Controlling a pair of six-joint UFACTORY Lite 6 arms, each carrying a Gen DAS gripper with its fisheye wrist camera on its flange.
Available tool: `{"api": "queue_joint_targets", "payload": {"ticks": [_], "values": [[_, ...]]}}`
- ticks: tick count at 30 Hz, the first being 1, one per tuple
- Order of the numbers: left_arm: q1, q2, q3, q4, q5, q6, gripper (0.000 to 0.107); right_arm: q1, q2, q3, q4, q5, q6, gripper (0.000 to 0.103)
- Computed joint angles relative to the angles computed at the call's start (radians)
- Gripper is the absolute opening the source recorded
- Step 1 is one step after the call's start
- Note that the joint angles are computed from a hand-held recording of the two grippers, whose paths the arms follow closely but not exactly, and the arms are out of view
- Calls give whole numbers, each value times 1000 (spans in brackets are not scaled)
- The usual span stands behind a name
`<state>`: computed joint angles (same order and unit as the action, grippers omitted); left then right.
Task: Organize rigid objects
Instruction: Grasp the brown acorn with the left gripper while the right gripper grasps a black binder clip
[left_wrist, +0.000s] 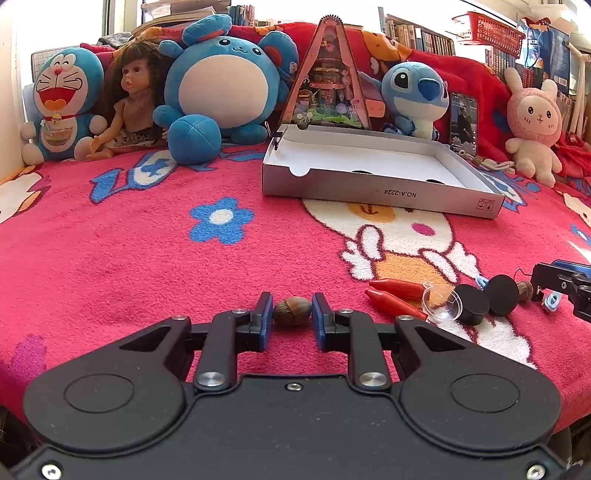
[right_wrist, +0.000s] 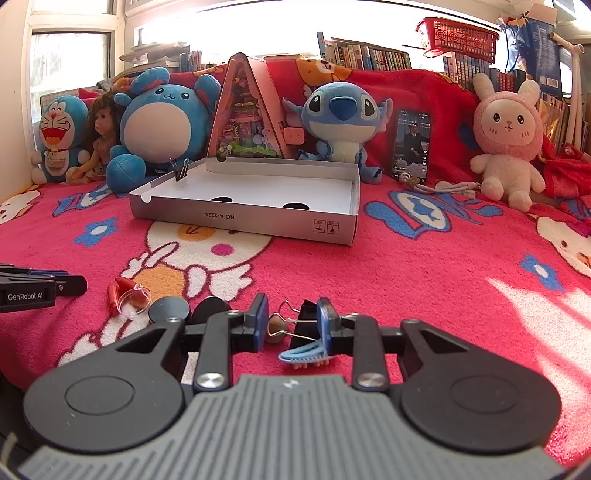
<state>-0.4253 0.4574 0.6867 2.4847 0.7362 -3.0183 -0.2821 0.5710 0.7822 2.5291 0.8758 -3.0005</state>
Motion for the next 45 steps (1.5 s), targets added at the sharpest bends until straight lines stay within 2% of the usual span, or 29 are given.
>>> {"api": "queue_joint_targets", "payload": {"ticks": [6,10,14,21,28,30,32,33,35,45], "values": [[-1,1,3,-3,-2,1,21,-5,13,21,10,-7,4,53],[-1,1,8,-5,-7,-4,21,-5,26,37,52,3,10,56],[-1,4,15,-9,-11,1,21,1,46,73,69,-20,43,65],[4,4,17,-6,-14,4,21,15,109,181,29,-148,187,66],[5,6,19,-5,-14,4,21,13,142,247,-17,-199,297,66],[6,7,22,-6,-16,5,21,22,143,249,0,-212,288,63],[11,9,31,-2,-21,8,21,29,139,241,24,-213,261,47],[14,12,39,1,-26,12,21,33,133,235,37,-215,248,44],[18,14,50,2,-32,22,21,36,125,225,46,-214,238,26],[51,16,122,21,-55,68,21,41,88,203,65,-187,199,24]]}}
